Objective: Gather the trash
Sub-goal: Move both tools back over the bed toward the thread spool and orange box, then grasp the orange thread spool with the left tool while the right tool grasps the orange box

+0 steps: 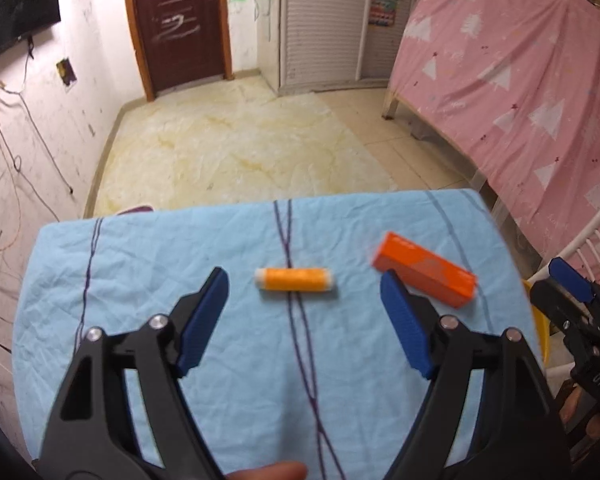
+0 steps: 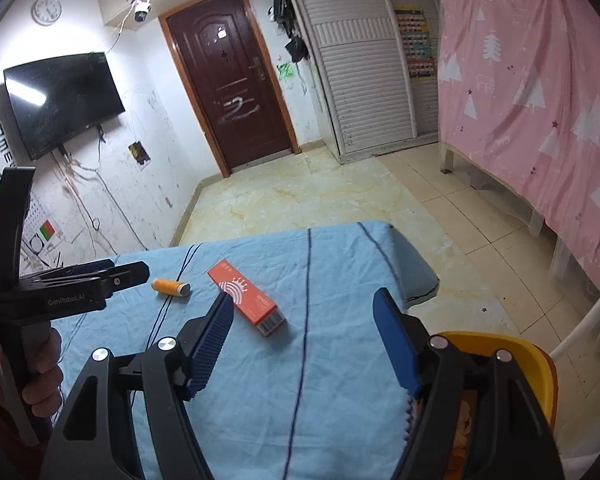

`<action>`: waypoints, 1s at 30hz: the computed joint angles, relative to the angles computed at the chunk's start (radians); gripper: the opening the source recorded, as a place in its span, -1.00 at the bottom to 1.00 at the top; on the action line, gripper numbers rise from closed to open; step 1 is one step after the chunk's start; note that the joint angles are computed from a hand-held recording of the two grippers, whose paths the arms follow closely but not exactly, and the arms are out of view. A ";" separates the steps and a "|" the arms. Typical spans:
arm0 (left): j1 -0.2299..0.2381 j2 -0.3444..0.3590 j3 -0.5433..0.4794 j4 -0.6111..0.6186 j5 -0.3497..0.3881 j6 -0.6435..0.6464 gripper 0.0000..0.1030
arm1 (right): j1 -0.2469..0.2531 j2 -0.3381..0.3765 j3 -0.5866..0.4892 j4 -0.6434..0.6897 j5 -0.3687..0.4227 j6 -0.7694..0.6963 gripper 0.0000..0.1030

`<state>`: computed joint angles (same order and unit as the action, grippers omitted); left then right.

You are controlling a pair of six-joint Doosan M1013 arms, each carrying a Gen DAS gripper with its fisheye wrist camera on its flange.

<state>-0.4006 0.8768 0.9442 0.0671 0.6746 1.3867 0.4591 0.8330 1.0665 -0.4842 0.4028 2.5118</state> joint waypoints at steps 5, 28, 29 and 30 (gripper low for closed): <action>0.013 0.044 -0.065 -0.010 0.053 -0.004 0.67 | 0.001 0.063 -0.118 0.152 0.090 -0.204 0.28; 0.007 0.152 -0.224 0.031 0.179 0.016 0.53 | -0.003 0.235 -0.430 0.356 0.352 -0.505 0.23; 0.005 0.150 -0.220 0.027 0.173 0.022 0.40 | -0.002 0.240 -0.441 0.351 0.362 -0.506 0.16; 0.004 0.144 -0.210 0.020 0.163 0.035 0.25 | -0.001 0.246 -0.452 0.343 0.375 -0.503 -0.05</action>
<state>-0.3967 1.0211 0.7341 0.0869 0.8377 1.4214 0.4582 1.0787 0.6143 -0.1416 0.7774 2.0085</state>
